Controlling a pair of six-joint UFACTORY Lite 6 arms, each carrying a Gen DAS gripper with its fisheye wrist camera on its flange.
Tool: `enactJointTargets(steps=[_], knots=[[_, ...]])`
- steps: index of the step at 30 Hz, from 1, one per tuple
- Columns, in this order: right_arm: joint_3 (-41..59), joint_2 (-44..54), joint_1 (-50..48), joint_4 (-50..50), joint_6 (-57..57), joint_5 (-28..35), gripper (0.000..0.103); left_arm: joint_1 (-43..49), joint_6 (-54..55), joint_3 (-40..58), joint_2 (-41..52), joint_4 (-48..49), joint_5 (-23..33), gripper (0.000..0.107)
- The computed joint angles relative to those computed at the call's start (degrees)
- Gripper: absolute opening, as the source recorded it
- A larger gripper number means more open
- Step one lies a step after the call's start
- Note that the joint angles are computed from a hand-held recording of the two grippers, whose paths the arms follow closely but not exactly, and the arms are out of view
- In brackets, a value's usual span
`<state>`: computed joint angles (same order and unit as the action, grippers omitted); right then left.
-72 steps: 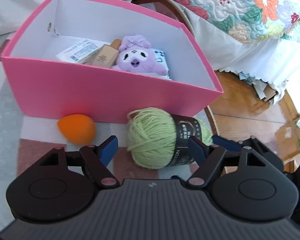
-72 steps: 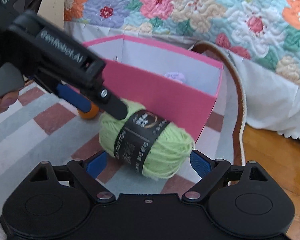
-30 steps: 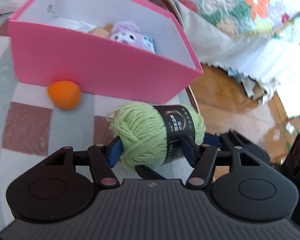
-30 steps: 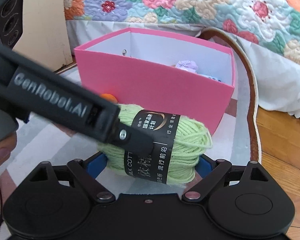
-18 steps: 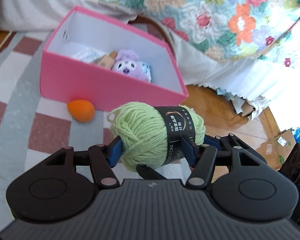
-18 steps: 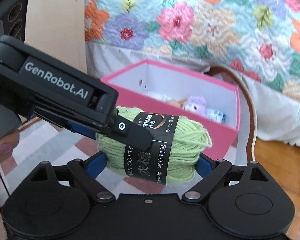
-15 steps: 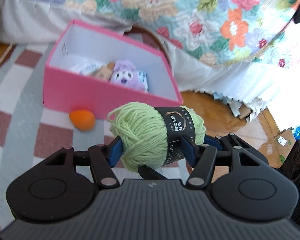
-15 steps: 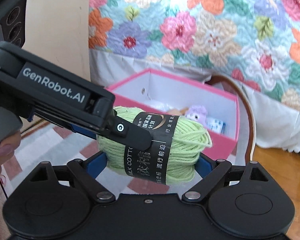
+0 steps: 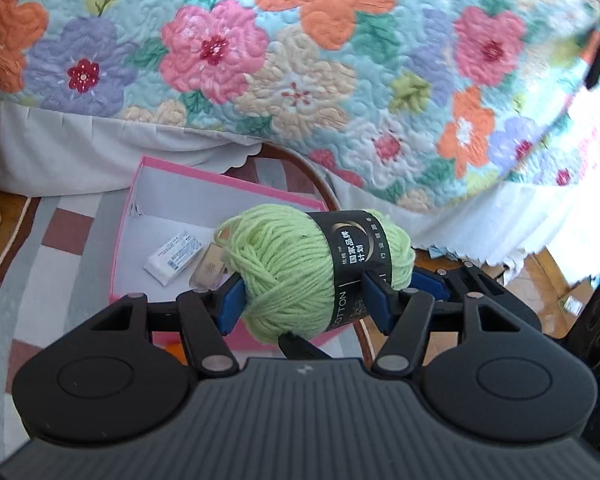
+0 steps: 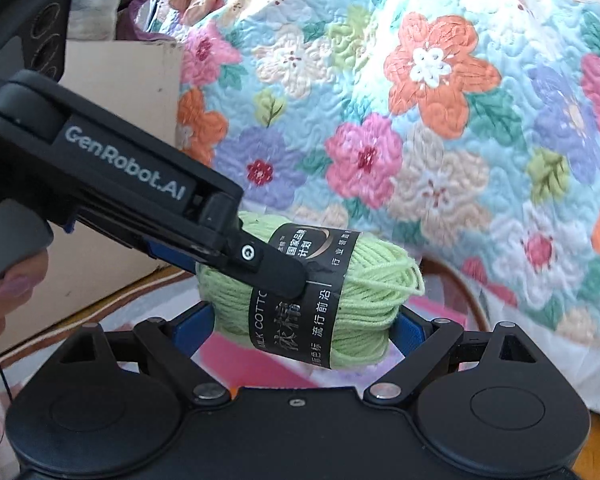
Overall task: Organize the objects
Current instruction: 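Lift the yarn ball with the right gripper and carry it over the box, then open the right gripper to release the yarn ball inside the box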
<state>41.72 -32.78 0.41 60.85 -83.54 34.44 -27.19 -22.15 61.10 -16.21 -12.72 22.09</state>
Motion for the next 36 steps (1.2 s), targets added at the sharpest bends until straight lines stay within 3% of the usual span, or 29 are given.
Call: enactJointTargets(steps=[4, 8, 14, 20, 23, 24, 27, 32, 36], knots=[[8.98, 13.08, 1.87, 1.29, -1.2, -2.28, 0.094, 4.49, 10.41, 9.81, 11.14, -7.92, 1.87, 0.062], [18.32, 26.31, 1.91, 0.36, -1.04, 0.98, 0.094, 7.25, 12.87, 17.67, 21.62, -9.77, 2.6, 0.064], [33.94, 44.37, 5.08, -12.13, 12.53, 2.68, 0.094, 11.19, 15.0, 29.59, 36.16, -10.8, 5.68, 0.062], [45.61, 57.78, 7.11, -17.77, 21.81, 4.77, 0.092, 14.35, 15.4, 42.28, 49.89, -10.22, 10.65, 0.064], [53.46, 64.82, 7.49, -20.13, 28.64, 7.7, 0.084, 15.11, 13.34, 46.04, 54.09, -7.8, 11.69, 0.063], [55.19, 66.34, 7.67, -21.12, 30.35, 7.8, 0.074, 15.21, 11.8, 46.79, 55.01, -6.35, 11.72, 0.063], [61.77, 71.38, 7.01, -23.04, 35.07, 11.18, 0.057, 14.49, 5.89, 48.26, 56.85, -0.08, 11.22, 0.062], [63.37, 72.96, 5.79, -19.86, 33.48, 9.41, 0.048, 13.01, -2.42, 46.47, 57.03, 8.19, 7.35, 0.062], [64.37, 74.62, 7.16, -21.56, 34.15, 5.05, 0.046, 11.68, -8.29, 47.33, 57.1, 16.49, 8.54, 0.063]])
